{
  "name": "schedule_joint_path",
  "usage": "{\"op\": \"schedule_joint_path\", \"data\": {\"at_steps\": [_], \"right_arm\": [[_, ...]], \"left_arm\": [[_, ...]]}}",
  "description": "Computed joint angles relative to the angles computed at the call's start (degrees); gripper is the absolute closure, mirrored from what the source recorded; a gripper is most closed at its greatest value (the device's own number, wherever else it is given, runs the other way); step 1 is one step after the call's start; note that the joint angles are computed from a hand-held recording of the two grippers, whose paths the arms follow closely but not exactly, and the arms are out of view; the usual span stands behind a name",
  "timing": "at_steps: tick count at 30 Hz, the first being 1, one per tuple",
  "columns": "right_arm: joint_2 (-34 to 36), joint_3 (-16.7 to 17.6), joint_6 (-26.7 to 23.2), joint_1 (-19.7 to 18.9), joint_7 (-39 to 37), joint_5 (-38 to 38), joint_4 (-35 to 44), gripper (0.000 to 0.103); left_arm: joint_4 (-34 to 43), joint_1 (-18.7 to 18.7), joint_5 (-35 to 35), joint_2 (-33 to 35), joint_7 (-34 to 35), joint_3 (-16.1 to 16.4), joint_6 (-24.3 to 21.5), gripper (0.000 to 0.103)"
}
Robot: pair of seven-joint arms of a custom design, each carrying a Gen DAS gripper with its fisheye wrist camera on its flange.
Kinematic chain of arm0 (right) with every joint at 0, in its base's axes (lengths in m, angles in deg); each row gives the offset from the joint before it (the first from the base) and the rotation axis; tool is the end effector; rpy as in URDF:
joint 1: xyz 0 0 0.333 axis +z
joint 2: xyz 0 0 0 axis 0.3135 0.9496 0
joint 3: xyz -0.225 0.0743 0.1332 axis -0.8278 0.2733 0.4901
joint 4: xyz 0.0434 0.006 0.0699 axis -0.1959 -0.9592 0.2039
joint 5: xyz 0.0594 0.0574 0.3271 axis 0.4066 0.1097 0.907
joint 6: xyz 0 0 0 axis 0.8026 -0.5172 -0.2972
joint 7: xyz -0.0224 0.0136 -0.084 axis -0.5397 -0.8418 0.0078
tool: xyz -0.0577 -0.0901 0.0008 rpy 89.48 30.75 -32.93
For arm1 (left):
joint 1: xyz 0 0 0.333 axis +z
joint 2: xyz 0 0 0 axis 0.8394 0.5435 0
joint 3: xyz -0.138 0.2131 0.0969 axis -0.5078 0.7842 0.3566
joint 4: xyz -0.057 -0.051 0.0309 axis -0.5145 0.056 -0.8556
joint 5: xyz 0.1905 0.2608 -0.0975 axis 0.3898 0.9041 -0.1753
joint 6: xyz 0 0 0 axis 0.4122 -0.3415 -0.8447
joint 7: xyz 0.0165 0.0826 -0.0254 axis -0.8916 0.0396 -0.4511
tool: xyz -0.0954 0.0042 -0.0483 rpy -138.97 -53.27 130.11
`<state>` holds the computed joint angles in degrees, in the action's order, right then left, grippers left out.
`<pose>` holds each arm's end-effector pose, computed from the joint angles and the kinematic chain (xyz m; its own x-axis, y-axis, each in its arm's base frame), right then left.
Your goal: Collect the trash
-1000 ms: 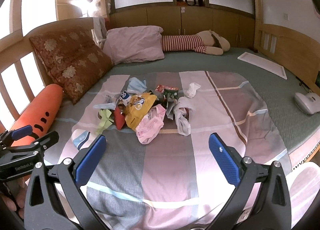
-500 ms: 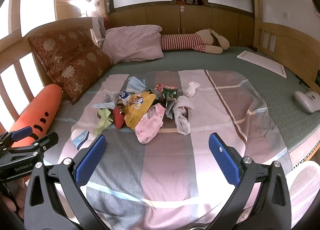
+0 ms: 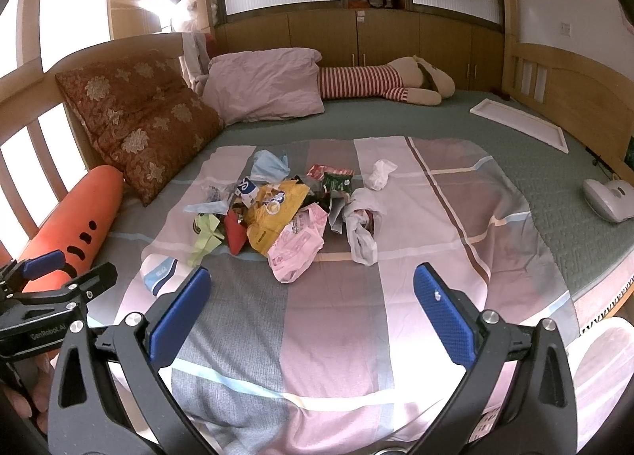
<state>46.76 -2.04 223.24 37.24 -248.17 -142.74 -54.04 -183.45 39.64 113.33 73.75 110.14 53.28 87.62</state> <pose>0.3800 0.2538 0.4436 -0.1767 -0.9807 -0.0833 -0.5755 0.1716 -0.7996 0.4469 -0.3118 0.4356 -0.2402 -0.9707 0.0036 -0.6668 0.1623 -0.7274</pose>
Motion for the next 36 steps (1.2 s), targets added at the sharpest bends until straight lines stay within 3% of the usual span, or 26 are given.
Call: {"op": "schedule_joint_path", "data": {"at_steps": [10,15,20,23,26,28,33,36], "right_arm": [[0.2,0.0,0.3,0.0,1.4,-0.8,-0.3,0.003],[0.1,0.0,0.3,-0.2,2.1,-1.3,-0.3,0.003],[-1.2,0.2,0.3,-0.5,5.1,-3.6,-1.0,0.003],[-2.3,0.1,0.9,-0.7,6.5,-4.6,-1.9,0.003],[-2.8,-0.4,1.9,-1.1,6.4,-3.7,-2.5,0.003],[-2.9,-0.4,2.6,-1.4,6.5,-3.5,-2.7,0.003],[-2.4,-0.4,4.3,-2.0,6.2,-3.5,-2.4,0.003],[-2.0,-0.2,4.3,-1.9,5.4,-3.2,-2.1,0.003]], "left_arm": [[0.1,0.2,-2.6,0.2,2.1,-0.2,-0.2,0.003],[0.9,0.8,-11.8,0.6,11.2,-1.2,-1.7,0.003],[-0.1,1.9,-15.6,0.1,15.8,-0.6,1.3,0.003],[-0.7,3.8,-22.9,-0.1,21.7,-0.7,2.5,0.003],[-3.8,7.1,-39.9,-1.1,33.7,-2.3,7.8,0.003],[-4.0,7.0,-39.7,-0.9,32.9,-1.4,8.5,0.003],[1.3,5.4,-37.7,3.6,34.9,-2.3,0.7,0.003],[5.3,1.3,-26.3,6.7,28.6,0.2,-2.2,0.003]]}}
